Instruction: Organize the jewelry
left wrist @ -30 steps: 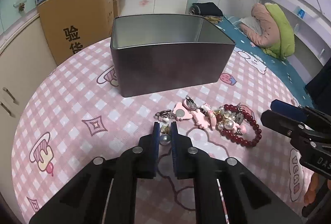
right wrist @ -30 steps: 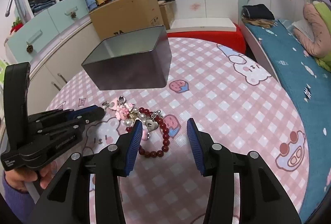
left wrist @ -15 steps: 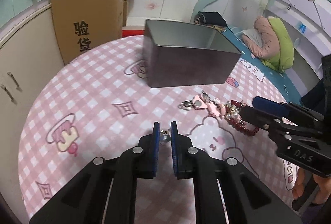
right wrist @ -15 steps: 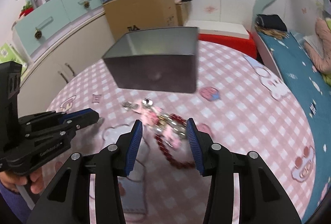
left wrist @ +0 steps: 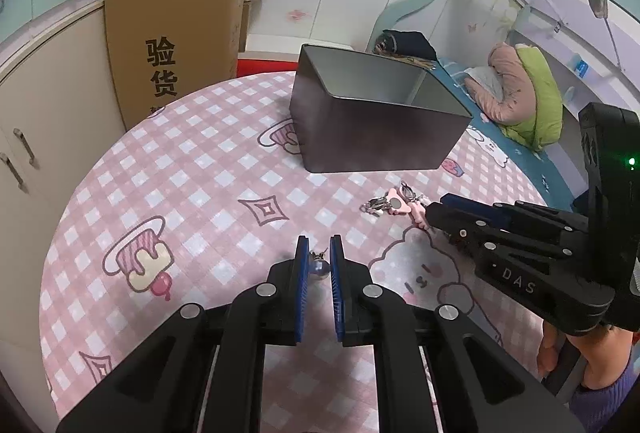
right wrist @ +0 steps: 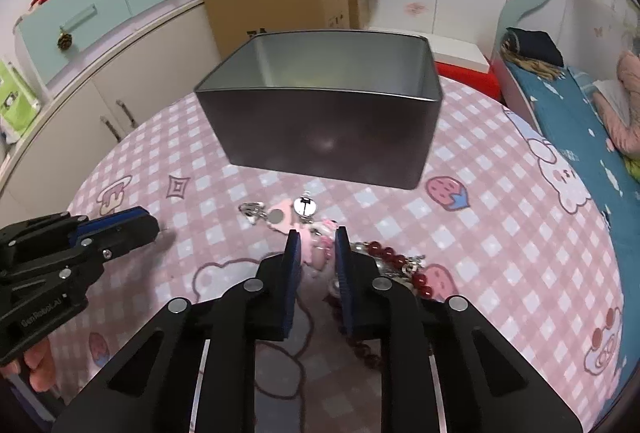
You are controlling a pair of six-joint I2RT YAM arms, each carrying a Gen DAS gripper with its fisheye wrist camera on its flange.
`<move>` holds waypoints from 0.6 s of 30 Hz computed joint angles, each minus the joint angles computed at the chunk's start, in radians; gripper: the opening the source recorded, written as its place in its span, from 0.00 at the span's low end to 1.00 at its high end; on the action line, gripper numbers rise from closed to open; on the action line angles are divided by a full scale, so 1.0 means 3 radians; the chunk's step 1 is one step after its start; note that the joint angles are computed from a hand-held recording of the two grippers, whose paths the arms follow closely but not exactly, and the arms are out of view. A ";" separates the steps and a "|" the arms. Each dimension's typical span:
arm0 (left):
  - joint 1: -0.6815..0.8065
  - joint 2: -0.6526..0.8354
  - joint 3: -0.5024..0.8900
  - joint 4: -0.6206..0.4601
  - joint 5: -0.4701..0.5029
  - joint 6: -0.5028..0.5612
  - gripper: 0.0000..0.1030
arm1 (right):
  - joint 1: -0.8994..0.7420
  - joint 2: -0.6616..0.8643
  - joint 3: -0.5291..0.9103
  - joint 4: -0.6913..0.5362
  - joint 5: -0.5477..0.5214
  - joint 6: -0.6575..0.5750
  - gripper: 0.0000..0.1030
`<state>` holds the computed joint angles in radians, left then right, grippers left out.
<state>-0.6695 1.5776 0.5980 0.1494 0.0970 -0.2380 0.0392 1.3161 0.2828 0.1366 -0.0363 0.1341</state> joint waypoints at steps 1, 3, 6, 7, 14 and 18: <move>0.0003 0.0006 0.0006 0.0001 0.0020 -0.0003 0.09 | -0.0023 0.0003 -0.0008 0.0004 -0.0016 -0.0014 0.12; 0.0012 0.0005 0.0010 0.0012 0.0048 0.0000 0.09 | -0.0091 -0.0013 -0.0035 0.0031 -0.0083 -0.0046 0.09; -0.0005 -0.0015 0.0036 -0.0004 0.0072 -0.0002 0.09 | -0.0180 -0.0067 -0.0051 0.0012 -0.0206 -0.0086 0.08; -0.0010 -0.0026 0.0057 -0.0022 0.0090 -0.0006 0.09 | -0.0212 -0.0109 -0.0056 -0.0011 -0.0239 -0.0097 0.08; 0.0006 -0.0134 0.0282 -0.0185 0.0270 0.0032 0.09 | -0.0674 -0.0859 0.0020 -0.0630 -0.0824 -0.0214 0.08; 0.0007 -0.0216 0.0453 -0.0307 0.0399 0.0077 0.09 | -0.0935 -0.1202 0.0216 -0.1055 -0.1078 -0.0350 0.08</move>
<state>-0.6675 1.5130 0.7339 0.0573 0.2167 -0.2148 -0.2413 0.9554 0.3476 -0.1799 -0.3597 0.0292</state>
